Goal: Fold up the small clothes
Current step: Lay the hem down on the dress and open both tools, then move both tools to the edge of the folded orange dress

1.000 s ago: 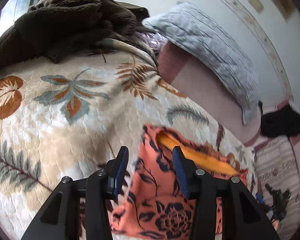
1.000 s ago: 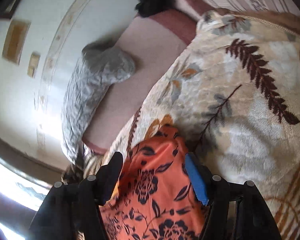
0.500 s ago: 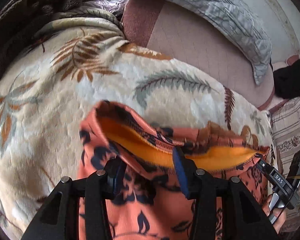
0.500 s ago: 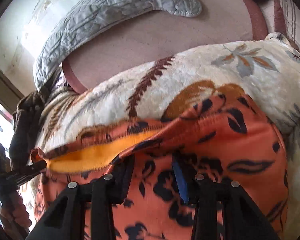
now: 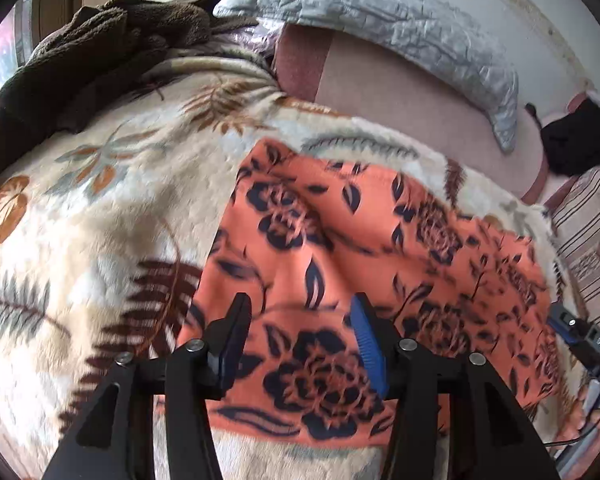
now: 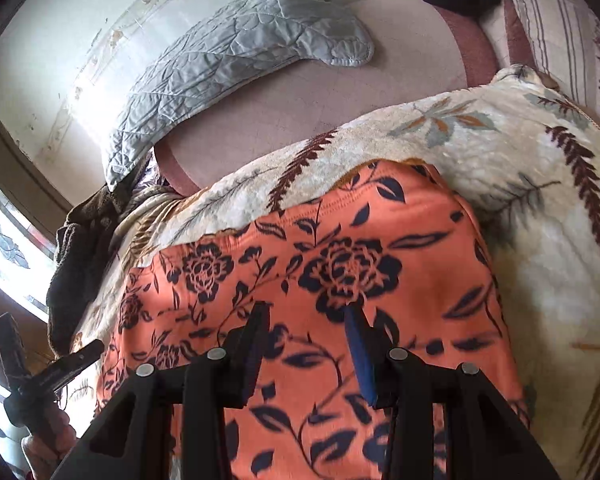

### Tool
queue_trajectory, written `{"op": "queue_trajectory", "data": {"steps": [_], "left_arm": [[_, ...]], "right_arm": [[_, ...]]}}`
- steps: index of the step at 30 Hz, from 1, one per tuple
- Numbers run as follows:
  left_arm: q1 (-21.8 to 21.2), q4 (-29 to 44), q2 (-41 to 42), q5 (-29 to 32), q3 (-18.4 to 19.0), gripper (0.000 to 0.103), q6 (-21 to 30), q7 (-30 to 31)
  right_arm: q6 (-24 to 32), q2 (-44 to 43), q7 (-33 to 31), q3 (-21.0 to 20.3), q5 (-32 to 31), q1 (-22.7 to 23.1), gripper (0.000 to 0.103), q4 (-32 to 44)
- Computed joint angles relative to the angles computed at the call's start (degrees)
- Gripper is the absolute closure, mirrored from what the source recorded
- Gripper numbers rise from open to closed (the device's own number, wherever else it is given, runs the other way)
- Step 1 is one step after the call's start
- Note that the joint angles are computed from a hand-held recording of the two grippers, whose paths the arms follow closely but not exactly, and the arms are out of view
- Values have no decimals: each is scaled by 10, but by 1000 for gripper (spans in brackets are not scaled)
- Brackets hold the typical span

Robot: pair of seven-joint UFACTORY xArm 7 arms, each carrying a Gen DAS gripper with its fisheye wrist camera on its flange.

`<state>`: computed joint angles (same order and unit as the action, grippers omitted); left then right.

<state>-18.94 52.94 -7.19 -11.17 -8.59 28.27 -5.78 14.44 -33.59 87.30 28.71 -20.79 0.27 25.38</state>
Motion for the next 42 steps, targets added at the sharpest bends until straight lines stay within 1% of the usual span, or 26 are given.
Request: {"op": "queue_trajectory", "data": {"steps": [2, 4, 6, 7, 8, 9, 10, 11, 13, 15, 17, 20, 21, 22, 23, 25, 27, 29, 32, 34, 35, 36, 37, 38, 40, 42], "left_arm": [[8, -23, -7, 30, -7, 43, 28, -47], [12, -58, -19, 81, -18, 43, -8, -72], [23, -60, -26, 157, -40, 39, 2, -108], [16, -59, -30, 165, -36, 37, 5, -114], [9, -66, -38, 153, -31, 37, -5, -109], [5, -77, -49, 145, -27, 37, -25, -106], [7, -86, -58, 154, -29, 36, -42, -112], [11, -89, -61, 171, -35, 34, -54, -120], [19, -86, -58, 199, -43, 33, -67, -131], [27, -79, -46, 221, -47, 33, -74, -148], [31, -63, -25, 243, -49, 33, -69, -164], [34, -46, -2, 283, -49, 33, -61, -194], [31, -41, 6, 286, -46, 33, -58, -194], [28, -37, 12, 285, -42, 33, -55, -195], [26, -35, 16, 288, -39, 33, -56, -200], [24, -34, 17, 303, -36, 33, -58, -213], [22, -30, 21, 320, -36, 33, -59, -226], [20, -28, 24, 329, -34, 33, -60, -233], [17, -27, 26, 336, -31, 33, -63, -235], [16, -28, 25, 336, -29, 33, -64, -234], [16, -28, 25, 337, -29, 33, -63, -235], [15, -28, 25, 340, -29, 33, -62, -236], [15, -28, 25, 342, -29, 33, -62, -237], [15, -29, 24, 344, -29, 33, -61, -239], [15, -30, 21, 342, -28, 33, -59, -237], [16, -34, 16, 346, -29, 33, -57, -242]], "right_arm": [[27, 1, 8, -5, 27, 38, 61, -9], [49, 41, -8, -38, 71, 94, 60, -12], [70, 33, 20, -18, 56, 90, 61, -9], [92, 30, 18, -27, 61, 102, 61, 1], [90, 19, 33, -25, 58, 101, 60, 2], [73, 4, 63, -7, 42, 86, 60, -2], [64, -2, 79, 7, 27, 72, 60, 2], [73, 5, 80, 18, 12, 62, 60, 17], [94, 33, 80, 36, -24, 40, 60, 55], [88, 70, 83, 39, -61, 25, 60, 83], [70, 103, 109, 44, -103, 4, 60, 101], [54, 158, 124, 24, -142, -3, 60, 115], [38, 180, 114, 2, -131, 8, 61, 111], [5, 193, 128, -11, -136, 6, 60, 100], [-18, 188, 161, -6, -163, -10, 61, 92], [-15, 178, 168, -30, -170, 10, 61, 92], [-2, 156, 216, -7, -220, -15, 61, 94], [42, 141, 232, -3, -236, -14, 61, 100], [94, 130, 252, -23, -225, 7, 61, 91], [123, 134, 234, -54, -190, 32, 61, 80], [107, 140, 223, -72, -180, 41, 61, 68], [76, 131, 236, -78, -193, 35, 61, 49], [67, 120, 242, -78, -196, 32, 61, 41], [72, 109, 231, -84, -178, 41, 61, 38], [79, 75, 240, -72, -167, 39, 61, 26], [107, 45, 229, -62, -146, 46, 61, 19]]}}
